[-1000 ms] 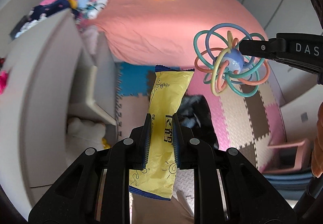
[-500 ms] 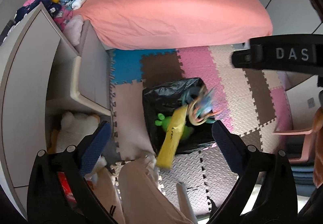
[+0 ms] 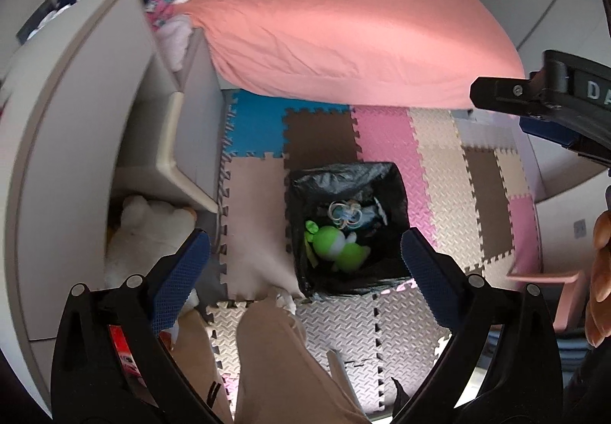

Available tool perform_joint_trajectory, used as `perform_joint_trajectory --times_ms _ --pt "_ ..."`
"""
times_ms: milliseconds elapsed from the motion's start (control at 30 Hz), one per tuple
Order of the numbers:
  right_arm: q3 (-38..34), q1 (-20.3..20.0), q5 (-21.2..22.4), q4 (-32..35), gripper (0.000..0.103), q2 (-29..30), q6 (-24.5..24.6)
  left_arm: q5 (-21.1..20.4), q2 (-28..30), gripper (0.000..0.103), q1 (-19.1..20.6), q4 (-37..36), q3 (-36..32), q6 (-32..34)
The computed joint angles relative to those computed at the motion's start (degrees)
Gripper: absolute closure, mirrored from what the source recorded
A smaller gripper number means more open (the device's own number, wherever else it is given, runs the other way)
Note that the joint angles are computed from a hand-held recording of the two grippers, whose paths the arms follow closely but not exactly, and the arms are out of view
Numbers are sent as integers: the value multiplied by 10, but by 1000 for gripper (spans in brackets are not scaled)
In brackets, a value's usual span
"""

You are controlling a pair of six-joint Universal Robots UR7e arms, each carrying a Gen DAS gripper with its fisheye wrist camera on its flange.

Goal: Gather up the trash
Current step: 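Return to the desk and grasp the white box with the left tool while the right grasps the pink plush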

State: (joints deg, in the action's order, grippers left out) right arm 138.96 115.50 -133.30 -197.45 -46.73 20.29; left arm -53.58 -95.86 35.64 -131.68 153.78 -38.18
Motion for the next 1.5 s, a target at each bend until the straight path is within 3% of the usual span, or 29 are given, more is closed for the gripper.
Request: perform_joint_trajectory --times_ms 167,400,700,900,1100,1367,1500 --pt "-50 47 15 6 19 34 -6 35 -123 6 22 110 -16 -2" --pt "-152 112 28 76 19 91 -22 104 -273 6 63 253 -65 -9" --pt "-316 172 64 195 19 189 -44 165 -376 6 140 347 -134 11" --pt "-422 192 103 253 19 254 -62 194 -393 6 216 312 -168 73" --pt "-547 204 149 324 19 330 -74 224 -381 6 310 200 -194 188" --pt "-736 211 157 437 19 440 -79 175 -313 6 441 23 -240 311" --pt "-836 209 149 500 19 496 -76 149 -276 6 484 -28 -258 346"
